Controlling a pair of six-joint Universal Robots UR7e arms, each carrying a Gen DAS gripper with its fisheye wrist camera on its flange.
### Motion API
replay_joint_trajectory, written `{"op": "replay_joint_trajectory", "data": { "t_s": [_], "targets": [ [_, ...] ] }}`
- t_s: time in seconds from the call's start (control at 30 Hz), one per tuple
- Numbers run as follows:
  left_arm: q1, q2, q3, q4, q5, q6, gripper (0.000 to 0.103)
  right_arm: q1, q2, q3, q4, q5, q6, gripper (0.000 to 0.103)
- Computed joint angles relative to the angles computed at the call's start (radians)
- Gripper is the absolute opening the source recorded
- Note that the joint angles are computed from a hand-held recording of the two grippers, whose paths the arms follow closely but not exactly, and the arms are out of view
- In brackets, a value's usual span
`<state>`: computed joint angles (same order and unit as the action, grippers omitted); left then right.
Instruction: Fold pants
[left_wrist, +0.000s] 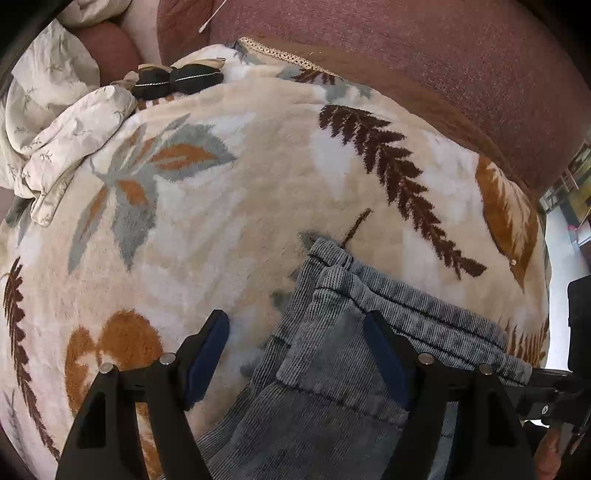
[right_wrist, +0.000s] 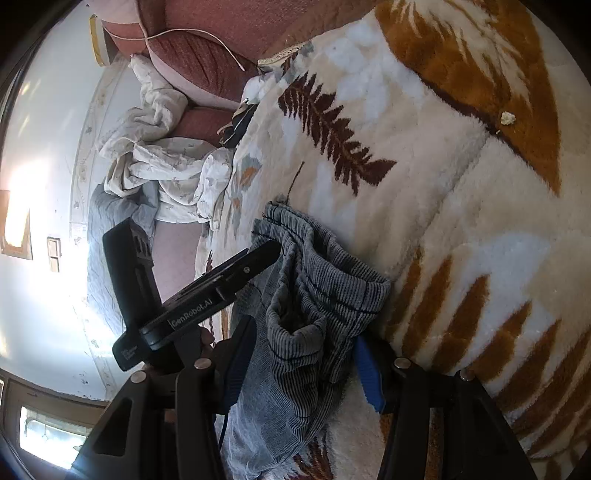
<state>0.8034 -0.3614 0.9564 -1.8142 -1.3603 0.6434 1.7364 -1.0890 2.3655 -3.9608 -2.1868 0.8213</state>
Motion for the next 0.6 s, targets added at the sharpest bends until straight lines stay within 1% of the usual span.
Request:
{"op": "replay_joint_trajectory", "data": {
  "t_s": [0.03,0.07,0.1,0.13,0.17,0.2,0.27,0.33,0.43,0.5,0.53,0.57,0.6],
  "targets": [
    [0.001,0.002,-0.001,-0.006,0.0,0.006,0.076,0.001,0.001,-0.002,0.003,-0.003,-0.003,0.054],
    [0.001,-0.001,0.005,-0.013,-0.001,0.012,0.074,0.003,0.0,-0.004,0.007,-0.006,-0.004,0.054],
    [0.003,-0.001,0.005,-0.01,-0.006,0.018,0.066,0.005,0.001,-0.006,0.011,-0.01,-0.005,0.052],
    [0.006,0.002,-0.01,0.016,-0.027,0.021,0.06,0.007,0.001,-0.01,0.019,-0.015,-0.003,0.049],
    [0.005,-0.006,-0.005,0.031,-0.042,0.018,0.048,0.005,0.001,-0.009,0.019,-0.012,0.0,0.048],
    [0.005,-0.006,-0.008,0.042,-0.051,0.017,0.043,0.006,0.001,-0.01,0.02,-0.014,0.003,0.046],
    [-0.002,-0.017,0.019,0.018,-0.035,0.04,0.043,0.005,0.002,-0.013,0.026,-0.017,0.002,0.045],
    [-0.002,-0.014,0.017,0.02,-0.035,0.036,0.04,0.005,0.001,-0.012,0.03,-0.02,-0.002,0.045],
    [0.001,-0.01,0.009,0.018,-0.044,0.017,0.036,0.003,0.004,-0.012,0.022,-0.018,-0.004,0.044],
    [0.005,-0.011,0.009,0.007,-0.052,0.006,0.03,0.006,0.005,-0.017,0.023,-0.019,-0.022,0.044],
    [0.009,-0.012,0.007,0.002,-0.058,-0.003,0.028,0.01,0.007,-0.026,0.031,-0.018,-0.04,0.03],
    [0.013,-0.012,0.003,0.004,-0.064,-0.013,0.026,0.009,0.008,-0.033,0.037,0.003,-0.067,0.026],
    [0.015,-0.021,0.009,0.004,-0.074,-0.024,0.025,0.012,0.01,-0.039,0.044,0.004,-0.079,0.026]
  ]
}}
